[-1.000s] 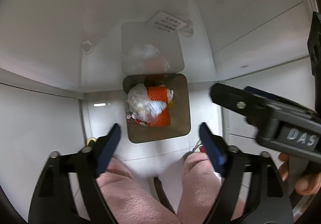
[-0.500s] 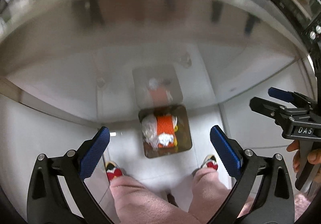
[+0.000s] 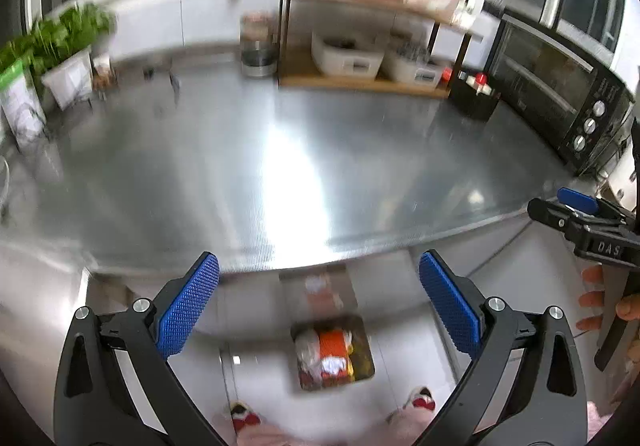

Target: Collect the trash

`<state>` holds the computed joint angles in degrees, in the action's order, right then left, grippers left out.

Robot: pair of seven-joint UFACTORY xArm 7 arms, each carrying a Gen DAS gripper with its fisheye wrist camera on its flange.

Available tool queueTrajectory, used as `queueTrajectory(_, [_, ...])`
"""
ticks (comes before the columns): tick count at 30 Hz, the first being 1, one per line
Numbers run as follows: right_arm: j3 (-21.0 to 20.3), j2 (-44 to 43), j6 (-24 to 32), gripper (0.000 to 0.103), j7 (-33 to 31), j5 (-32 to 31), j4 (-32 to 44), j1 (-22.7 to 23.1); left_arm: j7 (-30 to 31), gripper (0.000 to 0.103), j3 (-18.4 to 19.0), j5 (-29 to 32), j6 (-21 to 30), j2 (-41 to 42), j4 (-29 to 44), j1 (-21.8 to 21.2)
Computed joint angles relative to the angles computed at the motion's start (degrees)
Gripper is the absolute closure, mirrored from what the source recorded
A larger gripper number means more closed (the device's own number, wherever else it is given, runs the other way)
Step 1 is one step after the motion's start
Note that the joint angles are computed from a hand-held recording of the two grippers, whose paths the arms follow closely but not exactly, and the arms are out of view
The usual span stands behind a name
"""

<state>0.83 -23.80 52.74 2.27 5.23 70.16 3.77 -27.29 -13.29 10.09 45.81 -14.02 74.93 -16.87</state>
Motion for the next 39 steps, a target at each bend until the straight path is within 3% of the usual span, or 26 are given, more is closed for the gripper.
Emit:
queueTrajectory(8, [0.4, 0.2, -0.8, 0.003, 2.2, -2.3, 8.4, -1.3, -3.7, 0.008, -2.4, 6.0, 1.8, -1.1, 7.3, 1.6])
queueTrajectory(17, [1.5, 0.1, 0.0, 0.003, 4.1, -5.4, 14.4, -2.1, -5.3, 0.008, -3.2, 8.5, 3.9, -1.2, 13.9, 2.3])
queueTrajectory(39, [2.0, 0.7, -1.8, 0.003, 4.0, -6.0, 17.1, -1.2, -5.5, 0.008, -3.2, 11.9, 5.8, 1.2, 18.3, 1.2])
